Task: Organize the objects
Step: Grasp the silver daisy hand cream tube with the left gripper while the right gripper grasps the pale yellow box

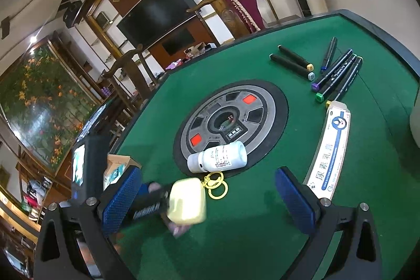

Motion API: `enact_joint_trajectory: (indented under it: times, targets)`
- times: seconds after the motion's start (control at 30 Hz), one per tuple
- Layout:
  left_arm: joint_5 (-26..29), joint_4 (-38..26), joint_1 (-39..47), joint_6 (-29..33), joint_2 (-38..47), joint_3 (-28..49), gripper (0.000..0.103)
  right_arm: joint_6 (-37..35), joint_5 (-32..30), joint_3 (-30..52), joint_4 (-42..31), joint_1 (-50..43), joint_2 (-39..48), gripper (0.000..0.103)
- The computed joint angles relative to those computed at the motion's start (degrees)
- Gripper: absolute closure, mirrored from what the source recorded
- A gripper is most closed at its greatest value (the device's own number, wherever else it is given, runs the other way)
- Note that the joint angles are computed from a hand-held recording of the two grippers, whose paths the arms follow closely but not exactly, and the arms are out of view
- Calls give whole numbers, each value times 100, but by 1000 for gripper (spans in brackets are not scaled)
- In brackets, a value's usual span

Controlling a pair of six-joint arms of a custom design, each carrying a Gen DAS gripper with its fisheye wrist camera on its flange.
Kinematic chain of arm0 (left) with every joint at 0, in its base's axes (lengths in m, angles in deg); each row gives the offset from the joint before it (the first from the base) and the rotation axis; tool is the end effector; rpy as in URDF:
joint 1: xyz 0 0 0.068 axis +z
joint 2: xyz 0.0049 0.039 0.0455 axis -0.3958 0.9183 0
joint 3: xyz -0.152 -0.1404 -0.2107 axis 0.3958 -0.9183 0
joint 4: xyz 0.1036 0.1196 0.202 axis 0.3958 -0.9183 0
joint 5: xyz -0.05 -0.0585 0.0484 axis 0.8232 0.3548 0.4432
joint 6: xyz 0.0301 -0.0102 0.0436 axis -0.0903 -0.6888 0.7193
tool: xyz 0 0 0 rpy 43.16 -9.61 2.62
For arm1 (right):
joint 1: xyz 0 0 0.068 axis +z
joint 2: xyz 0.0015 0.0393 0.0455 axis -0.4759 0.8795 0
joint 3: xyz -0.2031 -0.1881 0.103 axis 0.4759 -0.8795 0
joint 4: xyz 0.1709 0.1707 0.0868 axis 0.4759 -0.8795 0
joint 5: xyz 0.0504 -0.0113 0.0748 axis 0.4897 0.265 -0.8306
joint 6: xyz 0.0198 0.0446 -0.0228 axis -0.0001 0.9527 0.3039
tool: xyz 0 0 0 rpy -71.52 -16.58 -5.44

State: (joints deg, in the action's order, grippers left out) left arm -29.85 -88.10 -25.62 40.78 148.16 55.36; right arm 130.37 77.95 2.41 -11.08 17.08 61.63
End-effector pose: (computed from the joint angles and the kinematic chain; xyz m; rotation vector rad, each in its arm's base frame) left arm 0.3159 -0.0169 0.1444 0.4407 2.6506 -0.0914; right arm 0.1931 0.1783 0.1802 0.3364 2.1903 0.5693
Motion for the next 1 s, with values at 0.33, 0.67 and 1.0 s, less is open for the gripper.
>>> enact_joint_trajectory:
  times: [0.33, 0.67, 1.0]
  targets:
    - [677, -520, 400, 1175, -883, -801, 52, -40, -50, 102, -110, 23, 133, 0]
    - [89, 142, -170, 76, -1417, -1600, 32, -32, -127, 100, -109, -1, 164, 0]
    - [627, -136, 771, 1598, -1512, -1536, 62, -880, -90, 709, -654, 241, 754, 0]
